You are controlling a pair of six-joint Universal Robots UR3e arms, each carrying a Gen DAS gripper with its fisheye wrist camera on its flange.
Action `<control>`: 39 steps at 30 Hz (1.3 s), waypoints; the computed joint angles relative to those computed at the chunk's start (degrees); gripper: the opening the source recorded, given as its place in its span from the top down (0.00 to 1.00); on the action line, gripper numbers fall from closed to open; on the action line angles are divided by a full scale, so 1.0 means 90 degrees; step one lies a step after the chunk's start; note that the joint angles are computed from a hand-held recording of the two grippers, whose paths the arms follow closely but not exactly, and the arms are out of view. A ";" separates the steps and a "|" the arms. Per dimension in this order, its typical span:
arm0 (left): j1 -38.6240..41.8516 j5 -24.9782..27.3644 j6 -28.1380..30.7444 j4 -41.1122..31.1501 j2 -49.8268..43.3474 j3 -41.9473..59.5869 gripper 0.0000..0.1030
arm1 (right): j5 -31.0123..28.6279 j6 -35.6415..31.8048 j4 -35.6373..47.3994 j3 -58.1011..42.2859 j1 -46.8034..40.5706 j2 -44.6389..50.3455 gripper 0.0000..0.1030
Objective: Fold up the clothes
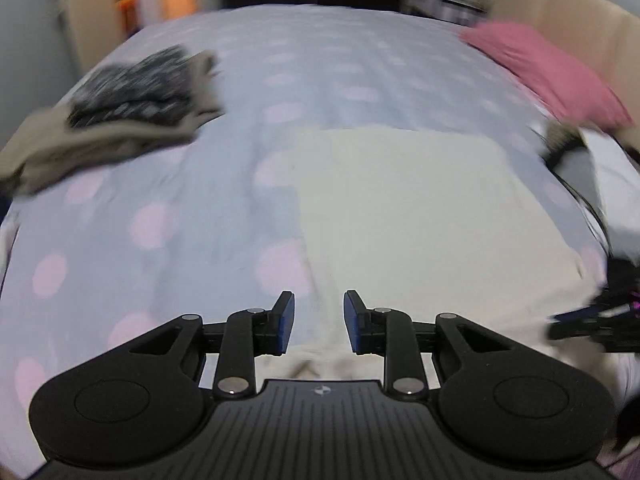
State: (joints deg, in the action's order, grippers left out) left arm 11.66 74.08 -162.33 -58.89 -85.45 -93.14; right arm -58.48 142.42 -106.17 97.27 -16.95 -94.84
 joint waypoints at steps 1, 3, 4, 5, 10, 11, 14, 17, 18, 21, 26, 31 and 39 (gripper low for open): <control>0.0012 -0.0017 0.0031 0.0021 -0.0034 0.0032 0.77 | 0.0184 -0.0017 0.0078 -0.0071 -0.0132 -0.0109 0.94; -0.0017 -0.0032 0.0142 0.0040 -0.0078 0.0084 0.77 | 0.0625 -0.0138 0.0281 -0.0213 -0.0481 -0.0404 0.95; -0.0087 -0.0009 0.0177 0.0056 -0.0120 0.0110 0.77 | 0.0858 -0.0162 0.0352 -0.0271 -0.0669 -0.0558 0.95; -0.0165 0.0022 0.0204 0.0079 -0.0167 0.0137 0.77 | 0.1096 -0.0174 0.0418 -0.0336 -0.0860 -0.0703 0.95; -0.0324 0.0141 0.0368 0.0228 -0.0062 0.0005 0.77 | 0.2285 -0.0420 0.0873 -0.0653 -0.1973 -0.1291 0.95; -0.0332 0.0151 0.0387 0.0195 -0.0062 0.0009 0.77 | 0.2466 -0.0543 0.1028 -0.0715 -0.2186 -0.1352 0.95; -0.0388 0.0228 0.0533 0.0048 -0.0125 0.0088 0.76 | 0.2672 -0.0728 0.1229 -0.0795 -0.2617 -0.1476 0.95; -0.0401 0.0075 0.0941 -0.0423 -0.0226 0.0277 0.63 | 0.2716 -0.0555 0.0876 -0.0589 -0.2933 -0.1633 0.99; -0.0427 0.0024 0.1152 -0.0589 -0.0264 0.0315 0.57 | 0.2776 -0.0581 0.0945 -0.0605 -0.3101 -0.1647 0.99; -0.0788 0.0456 0.1688 -0.0763 -0.0485 0.0349 0.57 | 0.2684 -0.0569 0.1002 -0.0744 -0.3229 -0.1498 0.99; -0.1157 0.1011 0.1778 -0.0752 -0.0702 0.0242 0.57 | 0.1936 -0.0678 0.1101 -0.0821 -0.2832 -0.1050 0.97; -0.1289 0.1224 0.2014 -0.0968 -0.0835 0.0422 0.57 | 0.0470 -0.0528 0.0130 -0.0688 -0.1717 -0.0127 0.86; -0.0982 0.1175 0.1913 -0.1342 -0.1198 0.0834 0.57 | -0.1095 -0.1142 -0.0916 -0.1495 -0.0504 0.1999 0.60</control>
